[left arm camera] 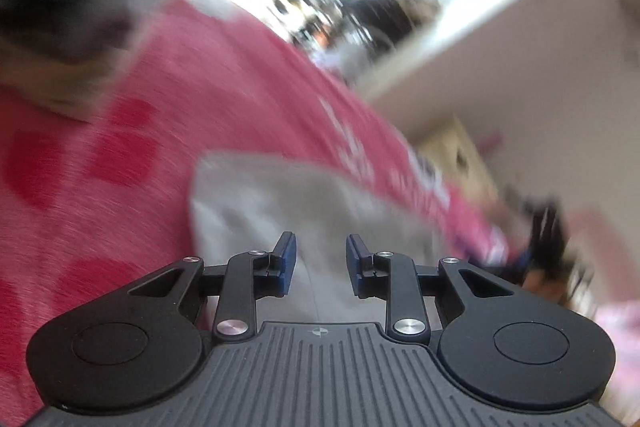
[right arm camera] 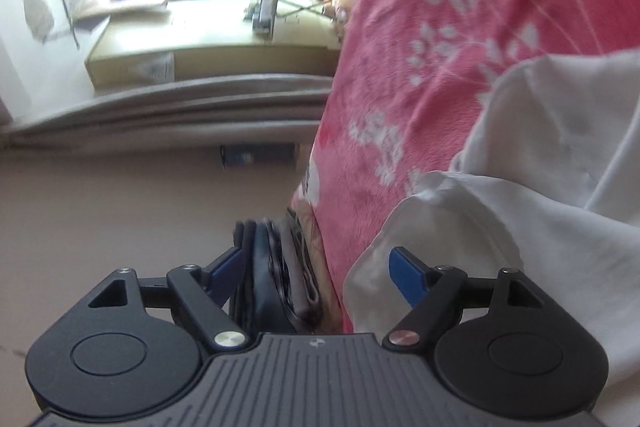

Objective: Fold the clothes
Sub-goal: 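Open both grippers and release the folded shirt, then grasp the end of the folded shirt with both grippers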

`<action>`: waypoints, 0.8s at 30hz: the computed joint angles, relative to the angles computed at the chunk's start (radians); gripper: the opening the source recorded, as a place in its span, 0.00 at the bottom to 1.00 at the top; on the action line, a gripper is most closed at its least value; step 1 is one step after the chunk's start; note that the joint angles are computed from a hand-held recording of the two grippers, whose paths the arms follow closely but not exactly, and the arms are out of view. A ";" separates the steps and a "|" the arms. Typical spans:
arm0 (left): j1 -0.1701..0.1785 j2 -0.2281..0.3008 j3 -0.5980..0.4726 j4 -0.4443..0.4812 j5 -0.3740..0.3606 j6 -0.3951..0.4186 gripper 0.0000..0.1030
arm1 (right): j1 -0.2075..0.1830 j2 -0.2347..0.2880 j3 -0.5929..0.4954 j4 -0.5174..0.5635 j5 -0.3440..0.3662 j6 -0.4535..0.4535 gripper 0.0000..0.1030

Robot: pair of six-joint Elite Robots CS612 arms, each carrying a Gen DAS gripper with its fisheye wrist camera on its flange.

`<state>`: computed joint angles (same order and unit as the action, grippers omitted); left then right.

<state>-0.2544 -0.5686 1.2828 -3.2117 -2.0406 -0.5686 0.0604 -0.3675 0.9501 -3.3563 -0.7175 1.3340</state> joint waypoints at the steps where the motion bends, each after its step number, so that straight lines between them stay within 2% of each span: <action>1: -0.006 -0.004 0.003 0.021 -0.005 0.036 0.26 | -0.003 -0.018 0.021 0.006 0.011 -0.038 0.80; 3: -0.014 -0.009 0.008 0.044 -0.009 0.078 0.26 | -0.008 -0.065 0.078 0.040 0.026 -0.138 0.80; 5: -0.019 -0.013 0.014 0.063 -0.009 0.119 0.26 | -0.008 -0.151 0.185 0.153 -0.005 -0.321 0.80; 7: -0.023 -0.018 0.024 0.080 -0.001 0.159 0.26 | -0.005 -0.228 0.281 0.279 -0.052 -0.443 0.80; 9: -0.027 -0.021 0.031 0.098 0.011 0.187 0.26 | -0.005 -0.274 0.350 0.370 -0.074 -0.476 0.80; 11: -0.034 -0.021 0.031 0.119 0.035 0.207 0.26 | -0.007 -0.289 0.390 0.421 -0.079 -0.484 0.79; 13: -0.039 -0.021 0.032 0.141 0.061 0.228 0.26 | -0.007 -0.288 0.396 0.477 -0.124 -0.495 0.78; 15: -0.039 -0.021 0.034 0.149 0.069 0.238 0.26 | -0.011 -0.264 0.377 0.465 -0.135 -0.451 0.74; 16: -0.039 -0.022 0.037 0.151 0.073 0.242 0.26 | -0.015 -0.245 0.365 0.400 -0.143 -0.398 0.72; 19: -0.038 -0.025 0.044 0.156 0.084 0.250 0.26 | -0.034 -0.173 0.313 0.086 -0.176 -0.187 0.72; 21: -0.037 -0.027 0.048 0.152 0.085 0.244 0.26 | -0.047 -0.126 0.280 -0.123 -0.219 0.004 0.73; 23: -0.037 -0.029 0.050 0.149 0.087 0.242 0.26 | -0.059 -0.094 0.262 -0.247 -0.241 0.161 0.76; 24: -0.037 -0.029 0.050 0.146 0.089 0.240 0.26 | -0.063 -0.094 0.271 -0.268 -0.256 0.198 0.76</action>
